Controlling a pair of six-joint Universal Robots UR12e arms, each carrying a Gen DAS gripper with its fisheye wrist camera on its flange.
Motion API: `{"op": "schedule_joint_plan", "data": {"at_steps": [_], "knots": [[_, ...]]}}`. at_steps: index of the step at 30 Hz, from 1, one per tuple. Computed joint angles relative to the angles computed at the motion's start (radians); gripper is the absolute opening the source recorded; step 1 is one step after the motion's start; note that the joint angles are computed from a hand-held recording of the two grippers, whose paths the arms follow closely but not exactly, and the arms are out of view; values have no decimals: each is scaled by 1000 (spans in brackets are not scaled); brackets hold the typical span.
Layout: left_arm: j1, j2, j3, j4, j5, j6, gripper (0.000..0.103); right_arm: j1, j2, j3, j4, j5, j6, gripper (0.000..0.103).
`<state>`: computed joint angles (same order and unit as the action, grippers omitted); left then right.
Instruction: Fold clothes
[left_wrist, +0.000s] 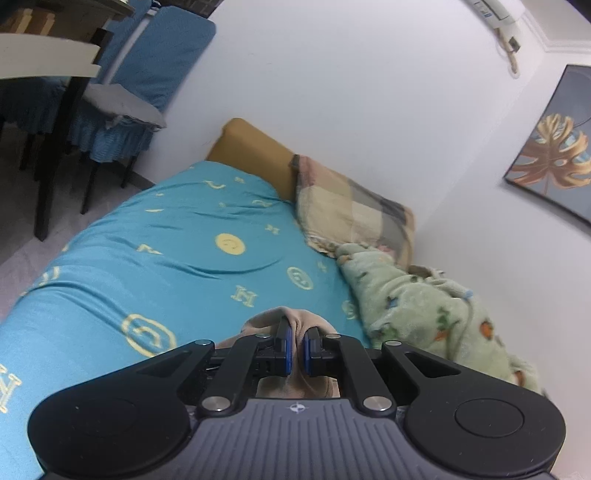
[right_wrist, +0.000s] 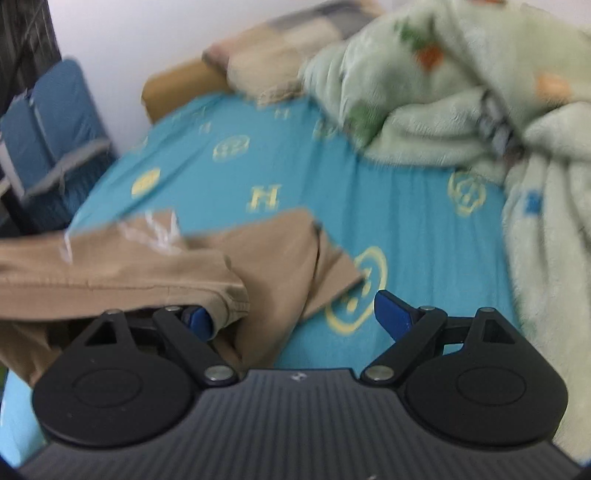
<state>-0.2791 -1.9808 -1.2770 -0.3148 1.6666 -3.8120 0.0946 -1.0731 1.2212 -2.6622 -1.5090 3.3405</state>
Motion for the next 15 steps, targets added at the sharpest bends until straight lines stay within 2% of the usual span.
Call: {"op": "schedule_joint_plan", "data": {"at_steps": [3, 5, 7, 10, 11, 13, 15], "knots": [[5, -1, 4, -56, 19, -28, 7, 13, -9, 45, -270, -57, -54, 89], [11, -6, 12, -103, 17, -45, 10, 15, -15, 64, -406, -49, -79, 89], [19, -15, 23, -155, 6, -56, 17, 13, -20, 74, -505, -24, -104, 89], [22, -26, 42, -231, -22, -37, 21, 15, -22, 80, -577, 13, -161, 89], [18, -30, 53, -258, -9, -18, 26, 19, -22, 80, -592, 17, -186, 89], [3, -37, 76, -330, 37, 17, 58, 21, -28, 88, -606, 34, -217, 89], [-11, -37, 89, -388, 85, 43, 71, 17, -38, 100, -604, 56, -216, 89]]}}
